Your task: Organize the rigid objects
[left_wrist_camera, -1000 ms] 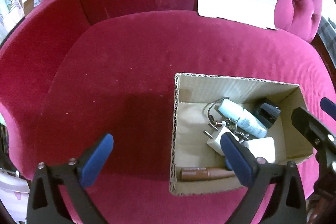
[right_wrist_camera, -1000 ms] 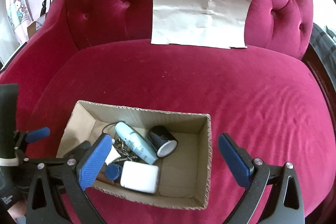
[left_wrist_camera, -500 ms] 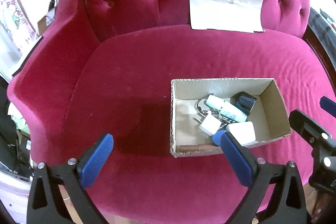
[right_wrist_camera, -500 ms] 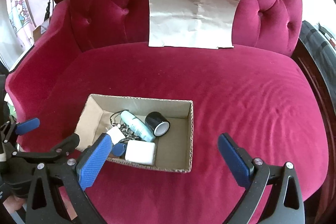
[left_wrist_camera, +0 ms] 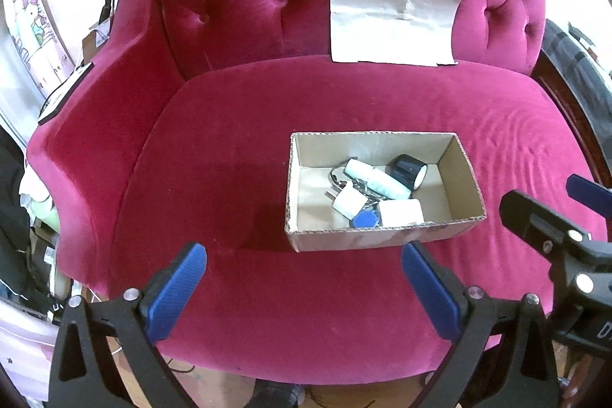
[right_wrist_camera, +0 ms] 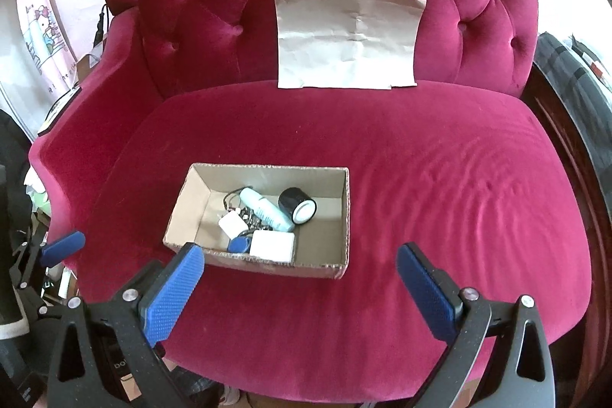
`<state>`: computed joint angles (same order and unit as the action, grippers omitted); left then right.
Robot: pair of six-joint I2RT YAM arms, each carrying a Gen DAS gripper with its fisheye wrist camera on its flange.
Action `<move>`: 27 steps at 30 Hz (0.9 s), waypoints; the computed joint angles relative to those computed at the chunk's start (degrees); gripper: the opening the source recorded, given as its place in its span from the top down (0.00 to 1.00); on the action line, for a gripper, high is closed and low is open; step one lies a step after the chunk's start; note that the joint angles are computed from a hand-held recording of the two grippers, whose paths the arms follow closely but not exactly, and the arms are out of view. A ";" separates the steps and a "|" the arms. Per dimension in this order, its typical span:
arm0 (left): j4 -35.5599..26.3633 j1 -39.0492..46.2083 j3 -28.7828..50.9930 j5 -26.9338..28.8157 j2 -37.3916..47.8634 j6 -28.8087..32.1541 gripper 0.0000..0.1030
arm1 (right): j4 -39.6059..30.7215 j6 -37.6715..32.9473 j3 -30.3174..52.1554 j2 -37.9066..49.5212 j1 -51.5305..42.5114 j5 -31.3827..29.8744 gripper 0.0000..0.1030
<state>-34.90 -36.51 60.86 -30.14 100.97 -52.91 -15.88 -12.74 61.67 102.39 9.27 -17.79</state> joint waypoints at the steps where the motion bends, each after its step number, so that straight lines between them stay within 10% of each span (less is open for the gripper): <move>1: -0.07 -0.16 0.26 0.02 0.14 -0.11 0.00 | -0.02 0.02 -0.40 -0.35 -0.17 -0.09 0.00; 27: 0.29 -2.38 1.13 1.37 -0.02 -1.22 0.00 | -0.52 -0.13 -3.29 -2.80 -1.55 -0.26 0.00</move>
